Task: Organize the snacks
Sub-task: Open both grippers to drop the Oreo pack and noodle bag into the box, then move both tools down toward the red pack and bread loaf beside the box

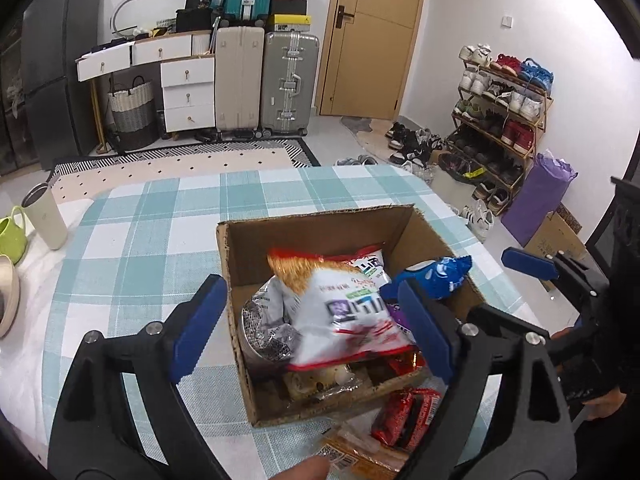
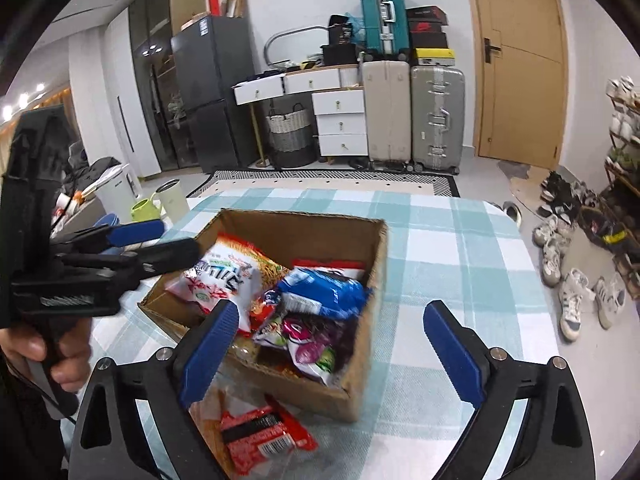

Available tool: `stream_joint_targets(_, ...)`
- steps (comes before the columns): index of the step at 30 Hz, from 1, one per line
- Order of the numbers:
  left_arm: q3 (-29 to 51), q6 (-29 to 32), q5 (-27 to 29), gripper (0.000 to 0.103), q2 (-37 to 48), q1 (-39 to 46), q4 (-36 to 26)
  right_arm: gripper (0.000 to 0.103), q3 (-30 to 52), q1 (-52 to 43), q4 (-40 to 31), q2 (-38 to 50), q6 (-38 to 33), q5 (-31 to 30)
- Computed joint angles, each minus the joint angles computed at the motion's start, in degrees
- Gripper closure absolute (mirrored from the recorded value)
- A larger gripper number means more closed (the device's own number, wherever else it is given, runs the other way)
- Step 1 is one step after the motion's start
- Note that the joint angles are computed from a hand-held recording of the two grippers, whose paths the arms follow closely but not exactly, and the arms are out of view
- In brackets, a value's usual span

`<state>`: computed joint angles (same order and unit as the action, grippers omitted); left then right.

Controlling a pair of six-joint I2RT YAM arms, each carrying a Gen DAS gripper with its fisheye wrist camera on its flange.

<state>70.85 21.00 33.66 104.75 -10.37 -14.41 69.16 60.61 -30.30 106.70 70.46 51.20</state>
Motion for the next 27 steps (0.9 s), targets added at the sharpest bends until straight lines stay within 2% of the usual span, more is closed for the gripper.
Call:
stream_joint_targets(1, -0.38, 0.52, 0.54, 0.014, -0.91, 0.58, -0.93, 0.005, -0.30, 0.37, -0.69, -0.15, 1.37, 0.08)
stream_joint_targets(3, -1.43, 1.22, 1.11, 0.000, -2.53, 1.68, -2.35, 0.001, -1.11, 1.26, -1.34, -0.53, 3.76, 0.32)
stream_joint_targets(14, -11.54, 6.35, 3.41, 0.001, -12.51, 8.68, -4.77, 0.001, -1.81, 7.31, -4.49, 0.72, 13.82, -0.40)
stream_joint_targets(27, -17.73, 10.45, 3.51, 0.001, -15.16, 13.06, -7.13, 0.001, 1.59, 9.07, -3.95, 7.62, 15.54, -6.12)
